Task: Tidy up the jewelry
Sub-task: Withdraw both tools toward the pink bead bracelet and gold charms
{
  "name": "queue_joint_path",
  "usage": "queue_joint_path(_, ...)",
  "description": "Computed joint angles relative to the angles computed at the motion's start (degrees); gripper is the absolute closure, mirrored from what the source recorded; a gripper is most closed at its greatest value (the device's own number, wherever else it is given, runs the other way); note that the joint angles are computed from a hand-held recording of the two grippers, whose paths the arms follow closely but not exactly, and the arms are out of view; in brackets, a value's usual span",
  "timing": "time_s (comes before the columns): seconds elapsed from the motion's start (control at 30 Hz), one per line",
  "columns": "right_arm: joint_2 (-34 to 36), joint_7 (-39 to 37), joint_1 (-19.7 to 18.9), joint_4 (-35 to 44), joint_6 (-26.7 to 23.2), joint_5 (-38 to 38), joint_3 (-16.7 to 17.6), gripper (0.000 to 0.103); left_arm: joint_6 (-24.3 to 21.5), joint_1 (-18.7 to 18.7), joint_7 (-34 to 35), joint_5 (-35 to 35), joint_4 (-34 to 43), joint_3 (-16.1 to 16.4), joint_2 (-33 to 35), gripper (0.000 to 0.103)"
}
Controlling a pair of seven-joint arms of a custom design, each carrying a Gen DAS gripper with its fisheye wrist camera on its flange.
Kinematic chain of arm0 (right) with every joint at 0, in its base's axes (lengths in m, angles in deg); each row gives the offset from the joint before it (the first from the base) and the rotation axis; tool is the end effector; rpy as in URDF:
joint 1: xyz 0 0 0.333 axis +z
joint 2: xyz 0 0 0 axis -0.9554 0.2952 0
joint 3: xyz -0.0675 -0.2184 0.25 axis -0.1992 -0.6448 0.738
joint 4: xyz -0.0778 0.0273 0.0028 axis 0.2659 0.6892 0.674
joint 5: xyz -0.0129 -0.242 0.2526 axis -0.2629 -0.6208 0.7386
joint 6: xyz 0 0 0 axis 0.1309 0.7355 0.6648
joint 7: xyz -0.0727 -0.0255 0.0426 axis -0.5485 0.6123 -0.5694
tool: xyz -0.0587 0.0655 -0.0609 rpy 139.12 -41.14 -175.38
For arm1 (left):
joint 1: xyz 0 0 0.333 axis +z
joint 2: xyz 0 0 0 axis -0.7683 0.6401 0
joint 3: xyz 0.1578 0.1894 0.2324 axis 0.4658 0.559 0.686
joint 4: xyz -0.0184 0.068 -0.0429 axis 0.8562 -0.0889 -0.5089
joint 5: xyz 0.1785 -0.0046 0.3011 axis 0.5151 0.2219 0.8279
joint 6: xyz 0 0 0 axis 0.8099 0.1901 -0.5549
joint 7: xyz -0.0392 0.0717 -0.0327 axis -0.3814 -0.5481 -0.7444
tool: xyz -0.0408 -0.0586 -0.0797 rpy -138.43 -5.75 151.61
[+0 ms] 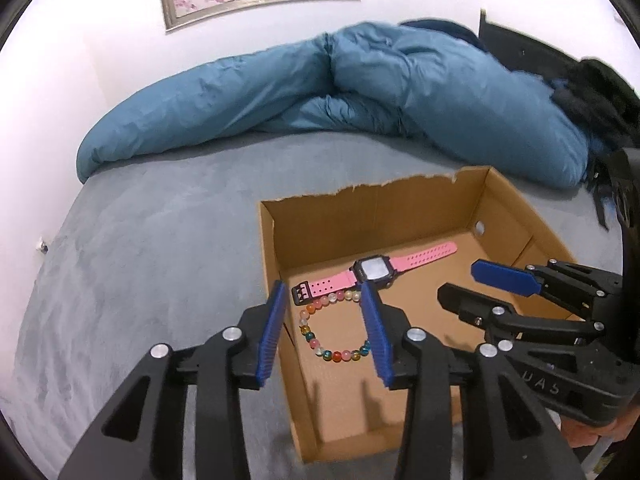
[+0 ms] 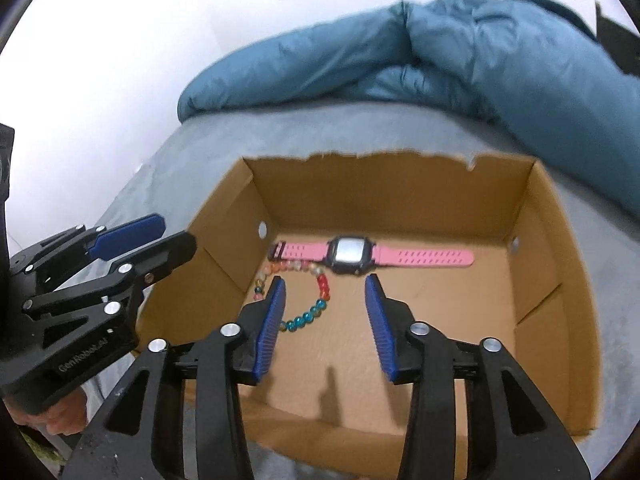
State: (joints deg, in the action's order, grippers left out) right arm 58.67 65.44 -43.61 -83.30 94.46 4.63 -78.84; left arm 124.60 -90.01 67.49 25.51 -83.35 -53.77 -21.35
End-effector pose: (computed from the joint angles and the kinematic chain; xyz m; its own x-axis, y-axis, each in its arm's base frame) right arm 0.5333 0.3879 0.6124 0.6322 -0.7553 -0.1730 -0.6519 -0.3978 -0.6456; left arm 0.5018 -0.4471 0.6437 0.2427 -0.9690 -0.0471 -0.7387 -0.1531 -0.6565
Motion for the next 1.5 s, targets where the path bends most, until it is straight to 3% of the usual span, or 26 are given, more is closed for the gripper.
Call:
queue_joint_path(0.13,-3.8,-1.7,-0.1,-5.3,6.5,0.1,0.2,0.048,0.5,-1.1,-3.4,2.2,-2.6,-0.2,-2.4,0.060)
queue_joint_path(0.27,-8.5,-7.1,-1.2,-12.0,13.8,3.2,1.4,0.046,1.6,-2.3,-7.4,5.3,-5.9,-1.3,-5.2,0.055)
queue_joint_path(0.4,-13.2,-16.0,-2.9,-17.6,17.2,10.3,2.0,0.045,1.1,-3.7,-8.9,7.8,-7.0,-2.6,-6.1,0.052)
queue_joint_path(0.6,-19.1,-30.1,-4.3,-23.2,17.3,22.0,-0.3,0.046,2.1,-5.5,-11.4,9.9,-10.1,-4.4,-7.3,0.050)
queue_joint_path(0.77,-22.9,-32.4,-5.3,-27.8,16.8,21.8,-1.9,0.046,6.2,-5.0,-12.1,8.3,-13.4,-5.8,-7.5,0.050)
queue_joint_path(1.1,-27.1,-30.1,-6.5,-36.1,15.0,19.3,-2.7,0.046,12.3,-5.8,-9.5,5.0,-14.0,-5.9,-3.7,0.050)
queue_joint_path(1.5,-26.2,-29.1,-6.7,-40.5,15.4,14.9,-2.6,0.059,11.6,-7.1,-3.3,2.7,-12.5,-3.8,1.1,0.051)
